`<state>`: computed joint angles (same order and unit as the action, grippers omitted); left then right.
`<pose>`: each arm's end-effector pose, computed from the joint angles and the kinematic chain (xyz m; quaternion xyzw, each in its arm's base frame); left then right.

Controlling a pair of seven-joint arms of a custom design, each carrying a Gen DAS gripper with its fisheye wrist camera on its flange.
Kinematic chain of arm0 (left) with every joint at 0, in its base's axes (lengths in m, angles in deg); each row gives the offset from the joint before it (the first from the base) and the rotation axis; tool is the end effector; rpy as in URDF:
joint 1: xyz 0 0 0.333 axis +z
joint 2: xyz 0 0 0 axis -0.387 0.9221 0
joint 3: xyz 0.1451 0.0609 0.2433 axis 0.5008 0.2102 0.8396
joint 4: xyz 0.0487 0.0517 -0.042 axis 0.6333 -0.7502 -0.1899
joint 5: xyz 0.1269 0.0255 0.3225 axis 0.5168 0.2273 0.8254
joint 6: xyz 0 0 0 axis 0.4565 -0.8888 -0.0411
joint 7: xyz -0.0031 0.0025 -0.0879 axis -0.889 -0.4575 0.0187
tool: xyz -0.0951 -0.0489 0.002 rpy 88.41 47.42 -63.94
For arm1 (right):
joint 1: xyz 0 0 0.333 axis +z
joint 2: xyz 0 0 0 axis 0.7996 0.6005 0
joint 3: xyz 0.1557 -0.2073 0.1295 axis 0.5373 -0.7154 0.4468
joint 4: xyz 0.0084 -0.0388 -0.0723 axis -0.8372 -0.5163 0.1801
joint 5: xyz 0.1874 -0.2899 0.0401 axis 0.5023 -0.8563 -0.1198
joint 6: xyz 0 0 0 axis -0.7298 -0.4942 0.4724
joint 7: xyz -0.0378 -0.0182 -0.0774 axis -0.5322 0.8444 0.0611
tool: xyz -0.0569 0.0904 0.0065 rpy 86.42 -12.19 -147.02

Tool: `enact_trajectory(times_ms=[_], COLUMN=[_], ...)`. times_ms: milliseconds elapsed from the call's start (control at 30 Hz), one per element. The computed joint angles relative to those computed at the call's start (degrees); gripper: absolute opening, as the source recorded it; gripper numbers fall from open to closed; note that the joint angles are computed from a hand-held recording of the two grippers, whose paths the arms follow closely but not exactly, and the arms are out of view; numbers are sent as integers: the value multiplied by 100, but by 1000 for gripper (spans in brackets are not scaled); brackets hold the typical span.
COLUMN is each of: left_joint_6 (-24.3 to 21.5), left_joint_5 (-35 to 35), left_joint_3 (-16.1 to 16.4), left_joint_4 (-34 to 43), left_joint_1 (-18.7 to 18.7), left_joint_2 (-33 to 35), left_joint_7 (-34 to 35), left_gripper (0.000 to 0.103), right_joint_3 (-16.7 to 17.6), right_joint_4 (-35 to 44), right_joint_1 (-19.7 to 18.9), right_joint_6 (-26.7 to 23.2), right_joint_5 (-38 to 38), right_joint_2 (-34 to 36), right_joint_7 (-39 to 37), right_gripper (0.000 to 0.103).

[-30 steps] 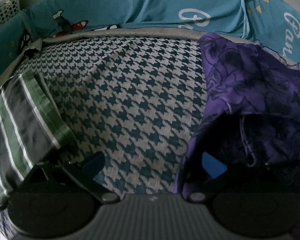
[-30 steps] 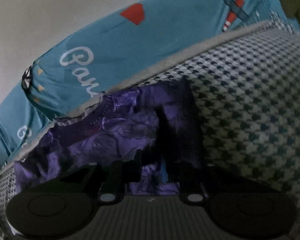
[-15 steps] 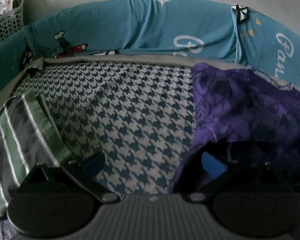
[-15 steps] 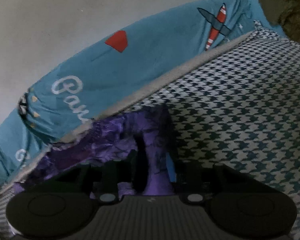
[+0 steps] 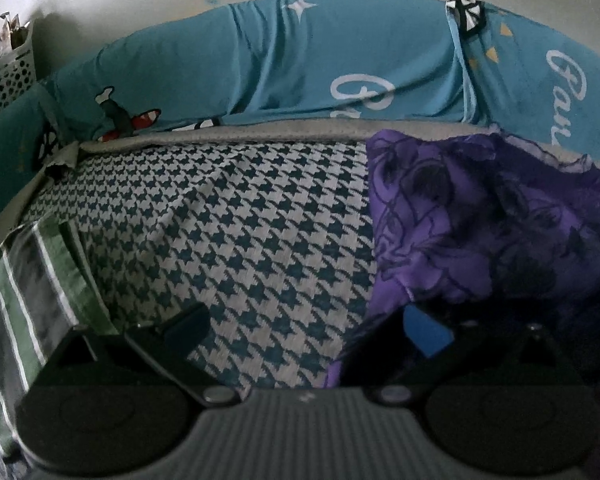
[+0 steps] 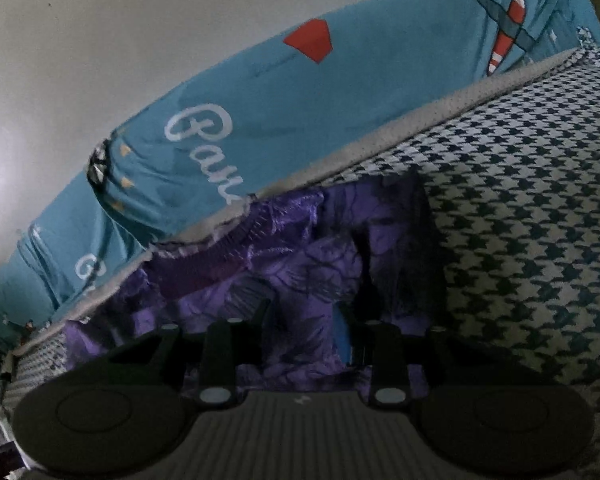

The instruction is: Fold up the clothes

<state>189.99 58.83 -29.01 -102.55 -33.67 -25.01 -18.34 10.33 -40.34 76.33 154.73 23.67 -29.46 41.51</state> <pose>0.5595 -0.1803 0.4960 -0.7668 0.5391 -0.1544 0.3122 0.6632 0.2680 0.4982 -0.5980 0.6795 -0.1248 0.4064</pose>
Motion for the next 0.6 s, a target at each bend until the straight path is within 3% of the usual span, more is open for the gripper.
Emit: enact_trajectory(times_ms=[167,333,500,567,600], left_joint_6=[-286,-800,-723,-684,-686], left_joint_5=[-100,-250,-356,-359,-341], left_joint_3=[-11,3,14,10,7], left_joint_4=[157,447,381,365,373], left_joint_1=[-30,-115,-108,-110,-119], left_joint_2=[159,399,333,317,320], left_joint_7=[205,491,592,625,650], left_gripper=[103,103,103,103,103], right_joint_3=[-385,-311,-314,-420,-497], right_joint_4=[657,641,267,71,26], right_joint_1=[250,209,226,287,336], right_joint_6=[-1111,-1189,-628,-303,-234], right_joint_5=[-538,-752,-920,-1075,-1172], right_joint_2=[307,277,3,-129,-164], right_joint_7=[543,652,708,762,819], right_gripper=[30,30,31,37,45])
